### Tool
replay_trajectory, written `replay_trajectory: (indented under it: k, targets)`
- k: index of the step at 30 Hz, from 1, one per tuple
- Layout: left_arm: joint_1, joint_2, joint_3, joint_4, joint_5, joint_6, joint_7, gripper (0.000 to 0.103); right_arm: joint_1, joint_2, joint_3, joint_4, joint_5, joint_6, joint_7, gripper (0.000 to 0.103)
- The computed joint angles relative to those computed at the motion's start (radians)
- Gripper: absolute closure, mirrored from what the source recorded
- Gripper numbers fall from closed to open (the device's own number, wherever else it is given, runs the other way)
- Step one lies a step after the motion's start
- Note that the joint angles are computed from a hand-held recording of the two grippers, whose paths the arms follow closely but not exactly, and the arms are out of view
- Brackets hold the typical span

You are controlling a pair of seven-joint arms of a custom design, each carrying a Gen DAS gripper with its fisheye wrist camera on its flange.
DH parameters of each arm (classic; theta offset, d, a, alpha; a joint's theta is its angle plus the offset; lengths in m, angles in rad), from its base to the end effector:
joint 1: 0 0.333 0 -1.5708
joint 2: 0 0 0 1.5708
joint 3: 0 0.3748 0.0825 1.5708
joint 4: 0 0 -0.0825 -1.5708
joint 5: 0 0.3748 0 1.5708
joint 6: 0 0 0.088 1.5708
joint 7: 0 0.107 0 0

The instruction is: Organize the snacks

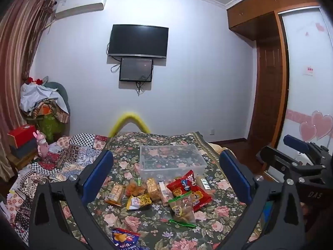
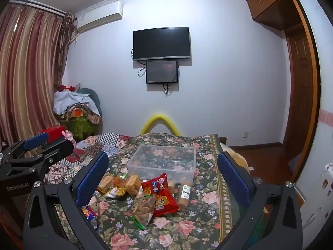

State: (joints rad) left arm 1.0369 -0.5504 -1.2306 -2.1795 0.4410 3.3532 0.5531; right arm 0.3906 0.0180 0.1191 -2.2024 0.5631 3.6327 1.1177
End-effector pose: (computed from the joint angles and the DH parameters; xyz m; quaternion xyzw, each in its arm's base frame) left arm 0.4646 -0.2892 0.6297 -0.5441 0.5643 -0.4785 0.3956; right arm 0.5095 0.2058 0.5994 -0.6158 0.4784 -0.3843 0.4942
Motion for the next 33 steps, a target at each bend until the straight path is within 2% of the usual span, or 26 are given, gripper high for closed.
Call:
replay_trajectory:
  k: [3, 4, 5, 9, 10, 15, 33]
  targets:
    - [-0.002, 0.011, 0.002, -0.011, -0.003, 0.032, 0.007, 0.000, 0.003, 0.001, 0.001, 0.003, 0.013, 0.001, -0.012, 0.000]
    - [-0.021, 0.011, 0.023, -0.025, -0.003, 0.051, -0.018, 0.000, 0.003, 0.001, 0.001, 0.003, 0.017, 0.003, -0.017, 0.000]
    - [-0.028, 0.045, 0.009, -0.004, 0.001, 0.015, 0.027, 0.000, 0.005, 0.002, 0.001, 0.003, 0.025, 0.007, -0.025, 0.000]
    - [-0.036, 0.042, 0.017, -0.008, -0.010, 0.011, 0.022, 0.000, 0.002, -0.002, -0.001, -0.002, 0.015, 0.003, -0.014, 0.000]
    - [-0.016, 0.043, -0.002, -0.007, -0.012, 0.014, 0.021, 0.000, 0.000, -0.004, -0.001, -0.005, 0.010, 0.002, -0.008, 0.000]
    - [0.000, 0.046, -0.019, -0.007, -0.016, 0.016, 0.025, 0.000, 0.003, -0.001, 0.002, 0.010, 0.038, -0.012, -0.031, 0.000]
    - [0.018, 0.044, -0.038, -0.002, -0.012, 0.015, 0.019, 0.000, -0.008, -0.009, -0.003, -0.012, -0.022, -0.005, 0.047, 0.000]
